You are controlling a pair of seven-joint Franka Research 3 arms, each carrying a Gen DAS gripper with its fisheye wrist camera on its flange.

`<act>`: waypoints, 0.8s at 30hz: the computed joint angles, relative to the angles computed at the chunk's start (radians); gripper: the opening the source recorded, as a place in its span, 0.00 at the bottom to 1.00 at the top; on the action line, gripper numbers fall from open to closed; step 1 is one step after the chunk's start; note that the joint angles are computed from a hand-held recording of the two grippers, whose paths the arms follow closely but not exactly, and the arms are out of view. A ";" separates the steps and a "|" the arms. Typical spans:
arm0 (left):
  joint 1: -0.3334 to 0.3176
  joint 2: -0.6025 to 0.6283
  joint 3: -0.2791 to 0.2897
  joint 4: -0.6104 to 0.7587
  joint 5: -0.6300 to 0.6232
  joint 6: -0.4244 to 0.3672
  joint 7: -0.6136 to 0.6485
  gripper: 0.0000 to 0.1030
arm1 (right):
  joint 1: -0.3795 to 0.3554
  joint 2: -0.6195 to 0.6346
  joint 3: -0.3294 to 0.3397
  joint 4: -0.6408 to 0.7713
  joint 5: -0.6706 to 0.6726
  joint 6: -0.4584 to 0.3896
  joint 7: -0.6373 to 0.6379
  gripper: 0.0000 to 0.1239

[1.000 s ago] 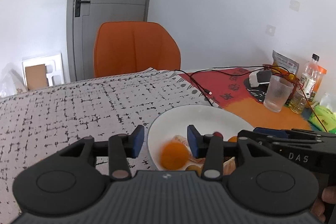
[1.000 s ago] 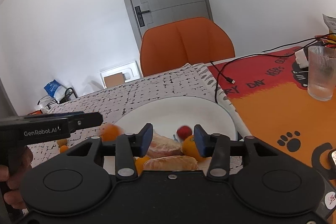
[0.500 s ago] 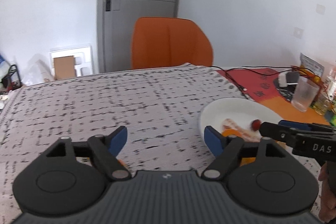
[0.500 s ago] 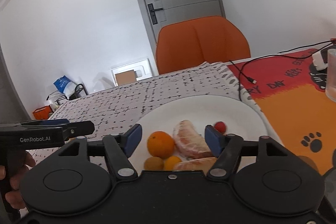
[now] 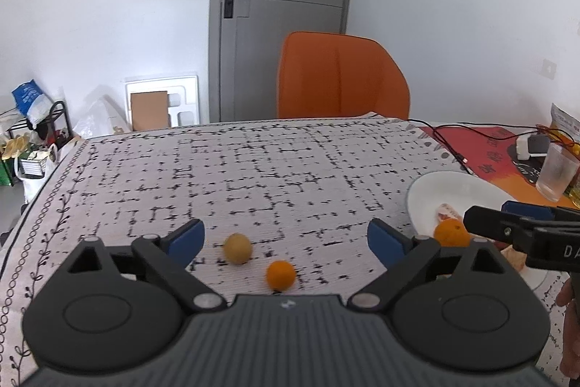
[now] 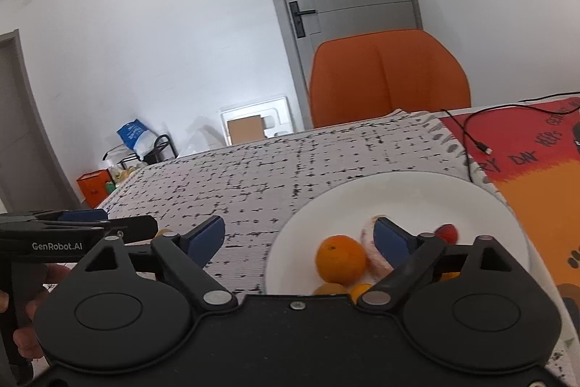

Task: Organize fruits
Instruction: 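Withdraw both grippers from the plate toward the small orange and yellow fruit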

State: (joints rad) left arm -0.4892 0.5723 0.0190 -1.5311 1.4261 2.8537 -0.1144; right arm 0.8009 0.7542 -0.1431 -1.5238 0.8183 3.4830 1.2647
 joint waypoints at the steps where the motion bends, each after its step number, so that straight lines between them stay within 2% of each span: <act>1: -0.001 -0.005 0.004 -0.007 0.006 0.000 -0.012 0.93 | 0.000 0.002 0.002 0.004 -0.004 -0.001 -0.002 0.74; 10: 0.021 -0.046 -0.004 -0.062 0.036 -0.029 -0.057 0.93 | -0.011 0.034 0.016 0.064 -0.057 -0.035 0.024 0.76; 13: 0.027 -0.061 -0.008 -0.083 0.065 -0.052 -0.085 0.93 | -0.044 0.044 0.056 0.080 -0.115 -0.049 0.049 0.76; 19: 0.063 -0.082 -0.028 -0.121 0.096 -0.044 -0.136 0.90 | -0.054 0.075 0.065 0.131 -0.210 -0.098 0.103 0.74; 24: 0.086 -0.110 -0.041 -0.163 0.159 -0.048 -0.209 0.90 | -0.032 0.116 0.029 0.198 -0.273 -0.164 0.170 0.69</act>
State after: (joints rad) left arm -0.4027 0.4622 -0.0222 -1.6937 1.5849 2.8057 -0.3233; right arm 0.7689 0.8698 -0.1140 -1.3262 0.5453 3.3194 1.4345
